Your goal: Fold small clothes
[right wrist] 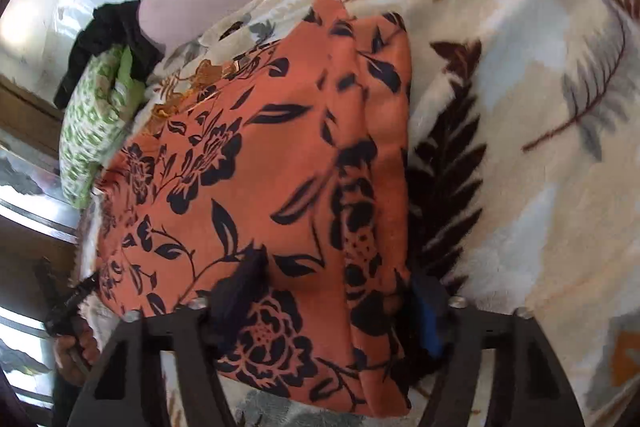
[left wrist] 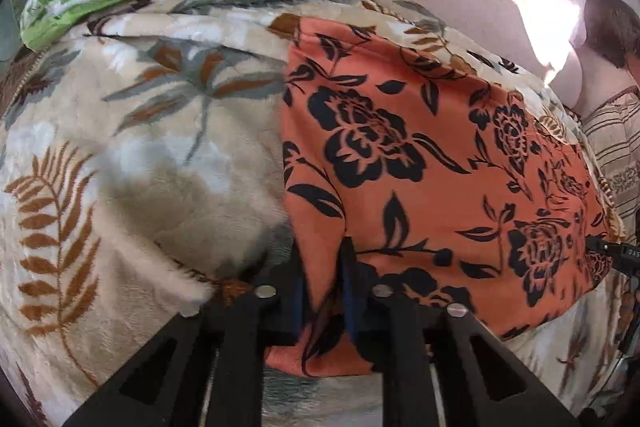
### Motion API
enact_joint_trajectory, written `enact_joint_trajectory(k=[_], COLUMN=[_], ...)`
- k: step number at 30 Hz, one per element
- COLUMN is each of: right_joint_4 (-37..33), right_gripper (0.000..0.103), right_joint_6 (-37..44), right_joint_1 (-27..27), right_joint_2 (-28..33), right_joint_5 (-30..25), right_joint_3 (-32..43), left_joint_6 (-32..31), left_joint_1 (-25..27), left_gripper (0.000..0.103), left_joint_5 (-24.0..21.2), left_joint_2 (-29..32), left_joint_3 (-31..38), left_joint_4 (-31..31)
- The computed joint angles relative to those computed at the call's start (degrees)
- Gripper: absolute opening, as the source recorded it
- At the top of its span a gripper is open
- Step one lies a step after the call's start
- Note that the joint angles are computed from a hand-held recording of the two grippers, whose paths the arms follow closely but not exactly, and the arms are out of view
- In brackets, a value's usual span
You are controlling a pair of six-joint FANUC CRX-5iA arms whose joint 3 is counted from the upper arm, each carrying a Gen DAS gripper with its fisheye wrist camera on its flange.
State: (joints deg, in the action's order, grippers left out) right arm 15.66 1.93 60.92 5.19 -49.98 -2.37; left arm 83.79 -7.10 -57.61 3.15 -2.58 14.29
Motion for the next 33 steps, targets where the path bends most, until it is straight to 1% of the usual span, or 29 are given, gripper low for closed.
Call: enact_joint_trajectory(k=[2, 3, 5, 7, 9, 10, 12, 13, 14, 15, 16, 17, 18, 19, 20, 21, 22, 23, 24, 25, 27, 28, 31, 33], right_joint_4=[2.76, 3.79, 6.58, 9.26, 11.31, 12.54, 14.14, 14.38, 14.64, 13.9, 11.31, 7.51, 4.67, 4.84, 7.67, 11.34, 14.19, 16.88, 18.57, 19.59, 20.26, 19.78, 15.44, 13.24], right_gripper=[0.021, 0.021, 0.021, 0.02, 0.02, 0.02, 0.02, 0.02, 0.021, 0.025, 0.029, 0.033, 0.05, 0.063, 0.063, 0.064, 0.066, 0.066, 0.066, 0.066, 0.066, 0.066, 0.066, 0.066], right_joint_6=[2.22, 1.51, -0.75, -1.54, -2.68, -4.5, -10.09, -13.24, -18.3, -21.42, -22.38, -22.34, -23.39, -25.01, -27.61, -30.35, -31.67, -31.65, -30.58, -28.84, -25.33, -22.83, -13.77, -9.52], right_joint_1=[1.59, 2.06, 3.09, 5.0, 7.89, 9.81, 14.11, 15.73, 18.3, 20.35, 21.89, 22.63, 23.51, 24.43, 25.42, 26.3, 26.73, 26.61, 26.08, 24.75, 20.84, 19.05, 13.53, 11.21], right_joint_2=[1.88, 1.71, 0.61, -0.08, -1.21, -2.27, -5.11, -6.08, -8.18, -9.34, -10.01, -10.31, -9.82, -9.87, -10.7, -11.35, -11.57, -11.51, -11.2, -10.69, -9.82, -9.0, -4.34, -1.82], right_joint_5=[-6.21, -6.42, -6.85, -8.99, -11.37, -12.29, -13.04, -12.34, -10.68, -9.53, -8.09, -7.05, -9.0, -10.16, -9.86, -10.77, -12.41, -14.37, -15.84, -16.74, -15.63, -15.93, -18.04, -19.31], right_joint_3=[4.77, 5.46, 6.46, 8.33, 9.31, 8.6, 5.02, 3.18, -0.85, -3.65, -5.99, -7.46, -7.76, -8.43, -10.07, -11.02, -11.1, -10.6, -9.91, -9.1, -8.29, -7.25, -1.66, 1.18], left_joint_6=[1.53, 1.91, 0.98, -0.92, -3.25, -5.02, -7.52, -9.26, -11.12, -12.44, -11.57, -9.78, -9.61, -9.72, -9.23, -8.24, -7.7, -7.92, -7.99, -8.15, -10.19, -10.53, -10.09, -9.05], left_joint_1=[-0.72, -0.8, -0.07, 0.45, 1.41, 2.43, 4.68, 5.59, 6.33, 7.24, 7.24, 6.88, 7.88, 9.85, 11.67, 12.24, 12.02, 11.59, 10.97, 10.38, 9.84, 9.31, 7.42, 6.4], left_gripper=[0.013, 0.013, 0.013, 0.012, 0.012, 0.012, 0.012, 0.013, 0.015, 0.016, 0.016, 0.016, 0.018, 0.019, 0.019, 0.019, 0.025, 0.032, 0.037, 0.044, 0.045, 0.045, 0.045, 0.045], left_joint_5=[-1.61, -2.02, -2.49, -2.41, -2.99, -3.77, -6.22, -7.68, -8.58, -9.46, -10.13, -11.01, -10.7, -10.12, -9.27, -7.71, -6.05, -4.36, -3.26, -2.67, -2.8, -2.54, -1.32, -0.13], left_joint_2=[0.67, 0.61, -1.05, -4.96, -9.37, -12.3, -17.68, -20.63, -22.31, -24.04, -24.59, -23.83, -24.09, -24.32, -24.72, -25.16, -25.21, -24.81, -23.92, -22.61, -19.72, -18.59, -15.98, -14.56], left_joint_3=[3.36, 4.55, 5.26, 4.39, 1.93, -0.58, -6.06, -9.63, -12.57, -16.18, -18.1, -18.44, -19.27, -20.23, -20.71, -20.25, -19.14, -18.09, -16.75, -15.56, -14.29, -13.92, -12.87, -12.2], left_joint_4=[-1.5, -1.72, 0.35, 1.12, 1.71, 3.23, 5.75, 6.48, 7.34, 7.86, 6.09, 2.73, 2.36, 4.99, 7.71, 8.37, 7.96, 7.81, 7.42, 7.51, 9.82, 10.24, 9.47, 8.72])
